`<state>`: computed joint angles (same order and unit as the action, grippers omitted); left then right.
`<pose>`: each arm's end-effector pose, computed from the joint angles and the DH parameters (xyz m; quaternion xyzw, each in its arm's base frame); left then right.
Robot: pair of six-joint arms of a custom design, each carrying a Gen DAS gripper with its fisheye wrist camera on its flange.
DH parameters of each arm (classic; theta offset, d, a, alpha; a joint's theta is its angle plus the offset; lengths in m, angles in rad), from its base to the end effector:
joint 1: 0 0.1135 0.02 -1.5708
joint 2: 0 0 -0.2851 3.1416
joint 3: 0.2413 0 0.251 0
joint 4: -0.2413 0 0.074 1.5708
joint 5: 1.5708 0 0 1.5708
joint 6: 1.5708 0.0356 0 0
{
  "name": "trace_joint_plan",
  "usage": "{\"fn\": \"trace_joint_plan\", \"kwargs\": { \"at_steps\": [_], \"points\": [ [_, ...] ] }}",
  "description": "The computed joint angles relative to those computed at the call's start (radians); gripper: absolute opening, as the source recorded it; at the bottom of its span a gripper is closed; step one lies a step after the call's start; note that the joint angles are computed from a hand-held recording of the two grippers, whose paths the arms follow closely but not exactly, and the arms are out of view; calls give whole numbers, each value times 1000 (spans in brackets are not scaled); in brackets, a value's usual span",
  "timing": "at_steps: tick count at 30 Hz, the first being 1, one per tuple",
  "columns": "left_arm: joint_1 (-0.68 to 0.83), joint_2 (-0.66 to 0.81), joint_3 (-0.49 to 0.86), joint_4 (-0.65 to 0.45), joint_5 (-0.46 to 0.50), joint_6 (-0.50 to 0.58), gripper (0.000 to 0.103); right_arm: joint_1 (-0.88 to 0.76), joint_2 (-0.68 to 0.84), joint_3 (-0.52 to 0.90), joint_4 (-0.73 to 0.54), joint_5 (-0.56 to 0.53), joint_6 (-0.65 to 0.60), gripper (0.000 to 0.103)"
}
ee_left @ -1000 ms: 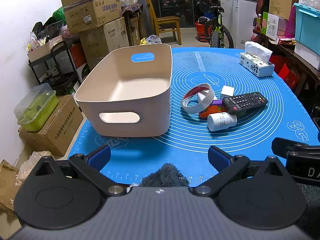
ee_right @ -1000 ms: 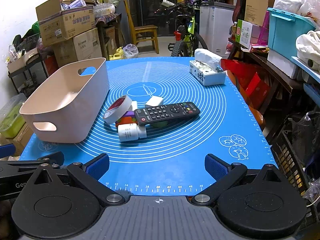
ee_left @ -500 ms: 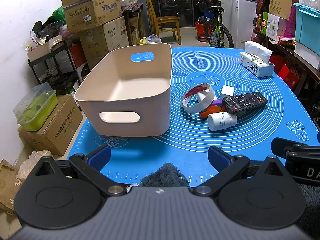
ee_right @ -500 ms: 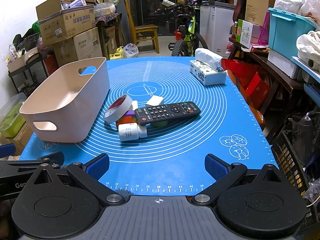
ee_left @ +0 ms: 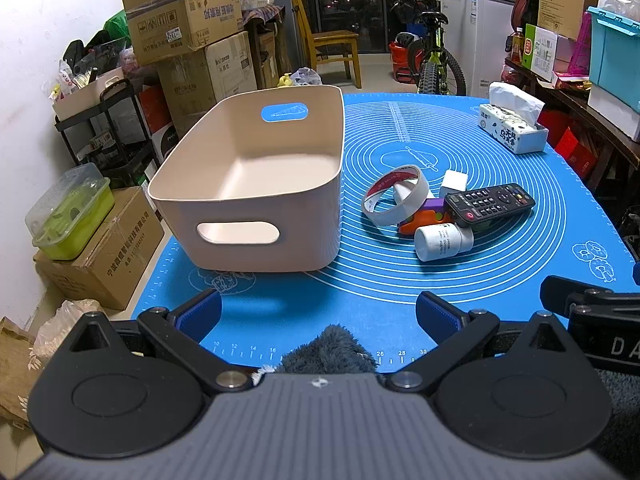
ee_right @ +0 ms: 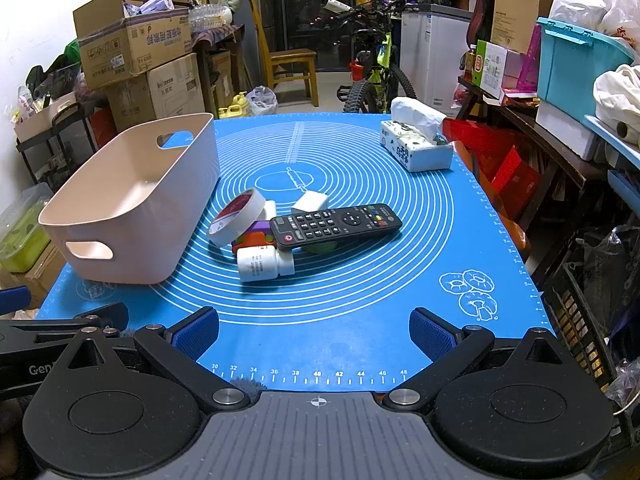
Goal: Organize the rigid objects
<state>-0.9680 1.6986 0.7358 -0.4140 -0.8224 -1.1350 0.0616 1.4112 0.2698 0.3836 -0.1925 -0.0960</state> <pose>0.1710 -0.2025 0.1341 -0.1147 0.9059 0.1204 0.3894 0.2090 0.0197 0.1235 -0.1098 0.9084 0.0815 0.3950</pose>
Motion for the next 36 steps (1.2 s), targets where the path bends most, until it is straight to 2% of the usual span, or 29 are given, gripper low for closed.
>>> {"fn": "trace_joint_plan", "kwargs": {
  "at_steps": [17, 26, 33, 36],
  "points": [
    [0, 0, 1, -2, 1, -1, 102, 3, 12, -1, 11, 3, 4, 101],
    [6, -14, -5, 16, 14, 10, 102, 13, -16, 19, -49, 22, 16, 101],
    [95, -121, -64, 59, 60, 83, 102, 8, 3, 90, -115, 9, 34, 101],
    [170, -175, -97, 102, 68, 192, 102, 23, 48, 143, -113, 18, 60, 101]
  ]
}}
